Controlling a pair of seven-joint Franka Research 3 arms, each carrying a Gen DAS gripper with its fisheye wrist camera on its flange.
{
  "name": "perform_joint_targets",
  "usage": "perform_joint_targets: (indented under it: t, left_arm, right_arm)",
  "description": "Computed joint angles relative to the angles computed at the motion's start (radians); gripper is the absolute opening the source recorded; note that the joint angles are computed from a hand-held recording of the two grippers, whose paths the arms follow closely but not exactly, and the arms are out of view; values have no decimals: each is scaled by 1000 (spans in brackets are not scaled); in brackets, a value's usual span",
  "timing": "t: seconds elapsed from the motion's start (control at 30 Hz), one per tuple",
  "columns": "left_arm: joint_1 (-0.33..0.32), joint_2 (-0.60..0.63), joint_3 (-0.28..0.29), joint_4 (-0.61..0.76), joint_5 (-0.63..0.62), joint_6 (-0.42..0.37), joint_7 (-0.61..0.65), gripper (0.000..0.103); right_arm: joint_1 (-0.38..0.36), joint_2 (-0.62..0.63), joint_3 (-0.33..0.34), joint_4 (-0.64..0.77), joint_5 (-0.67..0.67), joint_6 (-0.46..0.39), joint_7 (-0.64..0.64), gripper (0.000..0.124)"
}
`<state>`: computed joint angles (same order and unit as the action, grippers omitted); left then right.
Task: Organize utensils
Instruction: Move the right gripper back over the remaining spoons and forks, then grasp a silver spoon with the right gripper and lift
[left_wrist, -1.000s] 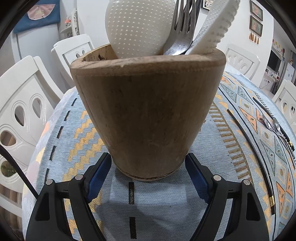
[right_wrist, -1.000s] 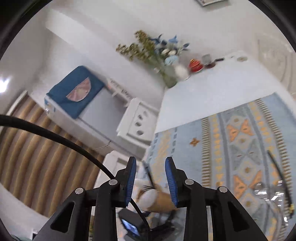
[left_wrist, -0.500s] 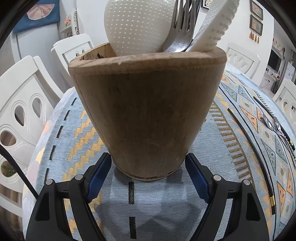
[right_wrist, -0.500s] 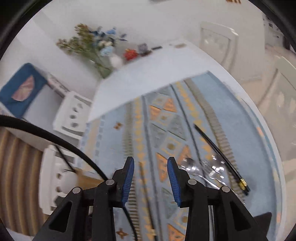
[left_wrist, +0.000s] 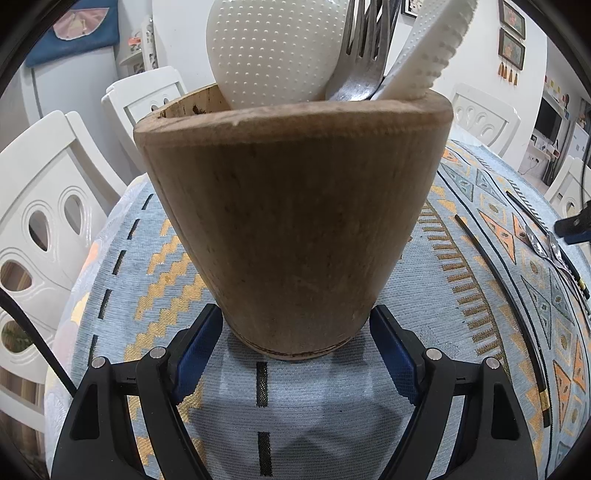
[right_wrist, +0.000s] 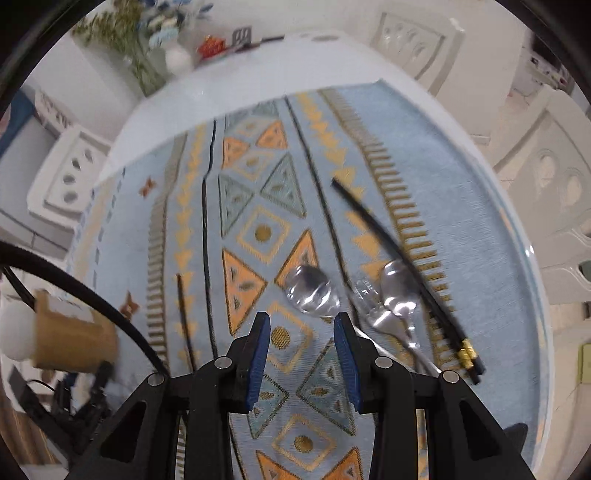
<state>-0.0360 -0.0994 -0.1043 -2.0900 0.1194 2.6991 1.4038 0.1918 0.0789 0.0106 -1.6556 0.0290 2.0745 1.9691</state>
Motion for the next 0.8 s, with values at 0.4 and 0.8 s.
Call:
perform_joint_targets:
  t: [0.4,0.8]
  left_arm:
    - [0,0,-1,0,0,0,-1,82]
    - [0,-1,-1,0,1,-1,-1,82]
  right_arm:
    - [60,169,-17,152,-176,-131,-25,35]
    - [24,257,-36,269,-77,-162,-82,25]
